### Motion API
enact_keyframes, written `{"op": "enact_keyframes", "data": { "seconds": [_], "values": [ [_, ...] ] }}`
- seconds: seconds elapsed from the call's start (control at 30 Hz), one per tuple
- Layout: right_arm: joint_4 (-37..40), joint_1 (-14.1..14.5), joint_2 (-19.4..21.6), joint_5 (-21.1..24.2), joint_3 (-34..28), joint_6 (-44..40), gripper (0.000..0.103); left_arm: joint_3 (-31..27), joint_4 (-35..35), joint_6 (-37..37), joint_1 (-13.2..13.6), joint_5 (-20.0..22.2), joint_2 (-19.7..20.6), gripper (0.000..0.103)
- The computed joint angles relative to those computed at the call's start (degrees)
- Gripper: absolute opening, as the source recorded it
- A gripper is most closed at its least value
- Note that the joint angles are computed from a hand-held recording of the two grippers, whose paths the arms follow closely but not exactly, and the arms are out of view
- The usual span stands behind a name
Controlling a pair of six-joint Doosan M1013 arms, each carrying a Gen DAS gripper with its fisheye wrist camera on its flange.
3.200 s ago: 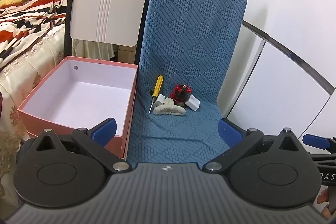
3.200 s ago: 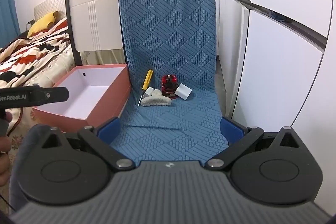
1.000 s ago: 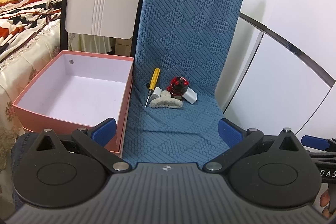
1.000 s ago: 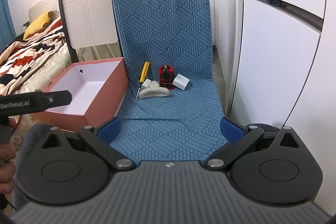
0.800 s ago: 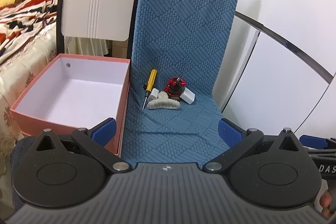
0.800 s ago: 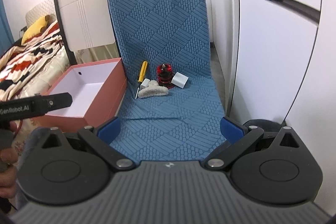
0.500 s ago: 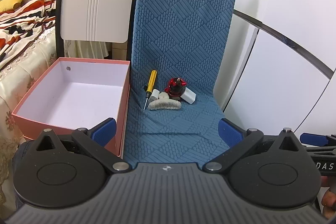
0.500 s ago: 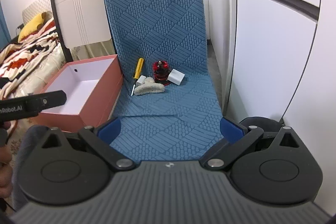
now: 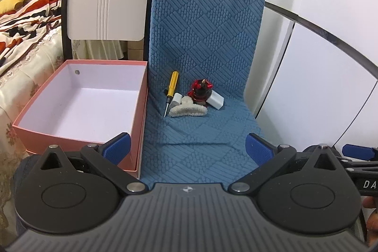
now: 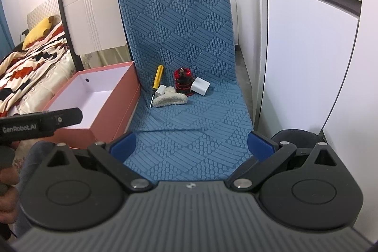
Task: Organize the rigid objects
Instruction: 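Move both tools toward the small items on the blue seat, then grasp the fluffy white clip with the left tool while the right tool grasps the white charger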
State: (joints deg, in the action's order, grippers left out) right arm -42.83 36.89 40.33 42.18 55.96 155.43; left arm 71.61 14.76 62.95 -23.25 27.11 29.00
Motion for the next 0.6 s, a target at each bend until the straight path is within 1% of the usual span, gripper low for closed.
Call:
{"op": "enact_keyframes", "data": {
  "seconds": [0.1,0.2,0.33,0.43,0.6],
  "values": [
    [0.5,-0.3,0.3,-0.1,0.0,-0.1,0.103,-0.4,-3.9,2.3,0.5,-0.3,0.5,0.103],
    [0.9,-0.7,0.6,-0.4,-0.1,0.1,0.103,-1.3,-4.5,2.7,0.6,0.6,1.5,0.103],
    [2.1,-1.4,0.7,-2.0,0.2,-0.9,0.103,-2.6,-6.5,4.2,0.8,1.1,2.7,0.103],
    [2.5,-1.8,0.9,-2.1,0.1,-2.0,0.103,-3.4,-9.0,5.9,1.0,1.6,3.6,0.103],
    [2.6,-2.4,1.3,-3.2,0.0,-1.3,0.103,-5.2,-8.7,5.8,1.1,2.9,5.2,0.103]
  ]
}}
